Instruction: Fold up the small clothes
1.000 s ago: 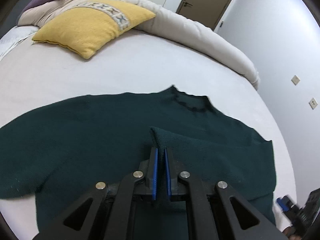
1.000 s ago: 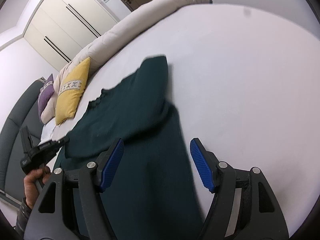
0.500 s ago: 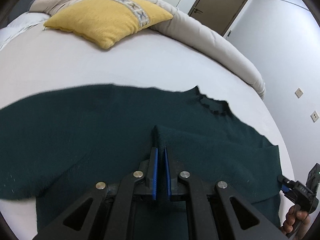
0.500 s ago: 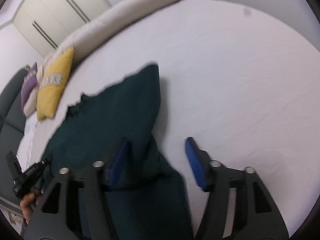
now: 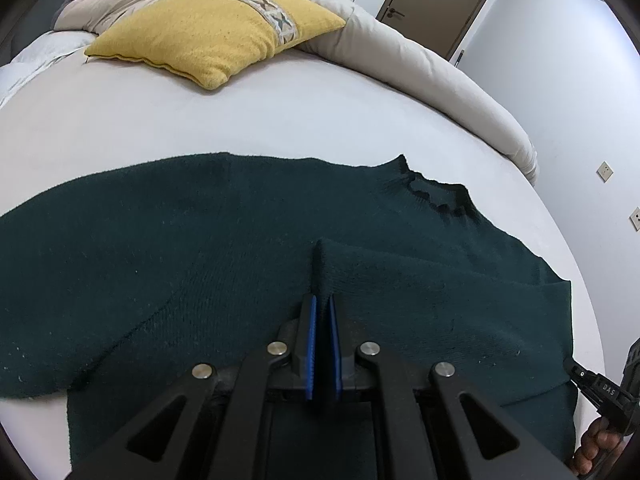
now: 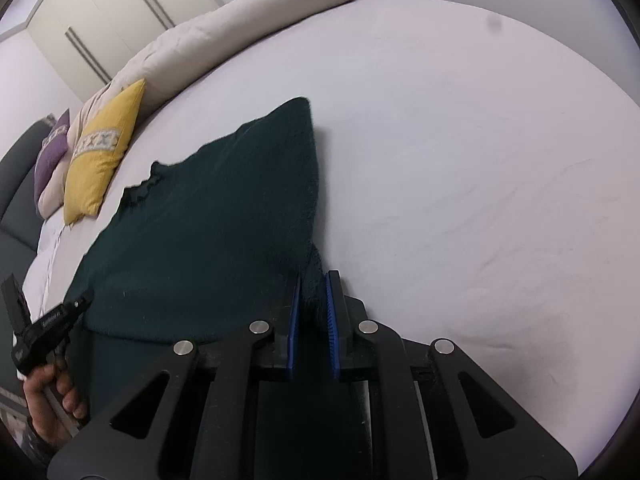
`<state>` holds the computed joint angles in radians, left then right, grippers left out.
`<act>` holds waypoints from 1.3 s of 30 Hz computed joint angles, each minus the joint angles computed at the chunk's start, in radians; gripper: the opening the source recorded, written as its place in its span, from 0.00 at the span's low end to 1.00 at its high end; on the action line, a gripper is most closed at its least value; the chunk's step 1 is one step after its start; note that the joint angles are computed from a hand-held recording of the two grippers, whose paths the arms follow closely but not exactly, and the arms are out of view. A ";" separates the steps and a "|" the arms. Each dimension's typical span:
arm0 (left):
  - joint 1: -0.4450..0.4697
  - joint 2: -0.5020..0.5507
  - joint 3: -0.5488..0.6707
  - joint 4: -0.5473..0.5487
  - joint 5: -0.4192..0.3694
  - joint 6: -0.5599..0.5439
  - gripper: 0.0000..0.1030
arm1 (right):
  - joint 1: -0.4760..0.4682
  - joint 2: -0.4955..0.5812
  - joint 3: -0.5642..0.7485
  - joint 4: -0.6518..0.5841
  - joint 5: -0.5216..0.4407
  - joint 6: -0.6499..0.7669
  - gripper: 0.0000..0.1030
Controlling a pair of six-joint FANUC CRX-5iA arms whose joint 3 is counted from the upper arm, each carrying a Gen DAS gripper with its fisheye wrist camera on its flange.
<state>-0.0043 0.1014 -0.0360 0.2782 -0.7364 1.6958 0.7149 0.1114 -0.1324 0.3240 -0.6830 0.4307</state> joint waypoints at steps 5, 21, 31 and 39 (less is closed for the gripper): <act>0.004 -0.006 -0.032 0.034 0.033 -0.034 0.07 | -0.031 -0.048 -0.036 0.057 0.072 -0.093 0.43; 0.002 -0.020 -0.078 0.064 0.097 -0.068 0.08 | -0.096 0.308 0.405 -0.033 -0.148 0.141 0.05; 0.008 -0.021 -0.097 0.096 0.112 -0.091 0.10 | -0.055 0.136 0.199 0.086 -0.050 0.007 0.19; 0.002 -0.022 -0.094 0.070 0.116 -0.075 0.10 | -0.001 0.089 0.111 0.010 -0.101 0.147 0.20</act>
